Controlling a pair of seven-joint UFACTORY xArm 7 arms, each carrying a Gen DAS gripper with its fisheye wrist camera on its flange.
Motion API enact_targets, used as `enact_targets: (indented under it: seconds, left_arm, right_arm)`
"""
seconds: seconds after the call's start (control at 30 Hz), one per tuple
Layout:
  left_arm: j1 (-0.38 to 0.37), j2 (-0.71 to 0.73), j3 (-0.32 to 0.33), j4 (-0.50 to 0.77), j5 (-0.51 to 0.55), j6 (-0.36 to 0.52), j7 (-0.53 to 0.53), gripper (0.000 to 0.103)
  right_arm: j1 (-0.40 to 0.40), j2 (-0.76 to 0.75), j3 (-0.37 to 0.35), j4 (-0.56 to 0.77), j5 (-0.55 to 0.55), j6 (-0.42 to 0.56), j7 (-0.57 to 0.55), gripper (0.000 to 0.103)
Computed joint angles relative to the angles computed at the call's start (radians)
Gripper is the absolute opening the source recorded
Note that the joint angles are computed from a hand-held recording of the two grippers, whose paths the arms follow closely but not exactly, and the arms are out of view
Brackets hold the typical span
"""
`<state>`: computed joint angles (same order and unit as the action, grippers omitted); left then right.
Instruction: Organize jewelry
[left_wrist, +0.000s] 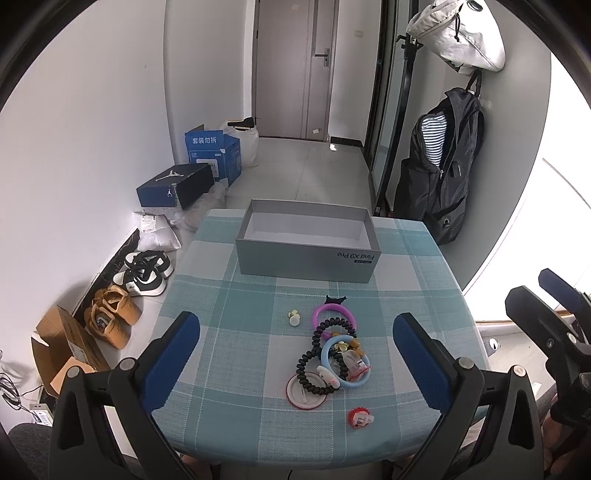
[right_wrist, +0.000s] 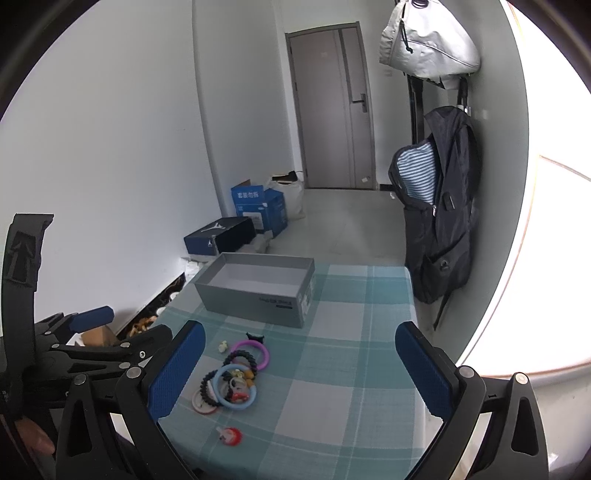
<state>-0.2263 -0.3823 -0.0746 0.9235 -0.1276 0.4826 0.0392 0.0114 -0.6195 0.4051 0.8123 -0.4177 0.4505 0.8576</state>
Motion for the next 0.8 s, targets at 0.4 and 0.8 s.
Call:
enact_targets:
  seconds: [0.4,0.8]
  left_arm:
    - [-0.002,0.014,0.004,0.02,-0.009,0.02,0.002,0.102]
    - [-0.015,0.04,0.037,0.048,-0.083,0.057,0.063,0.102]
  right_arm:
    - [0.008,0.004,-0.005,-0.001,0.003,-0.006,-0.002,0.103]
    - [0.055,0.06,-0.032,0.009,0.045,-0.028,-0.048,0.103]
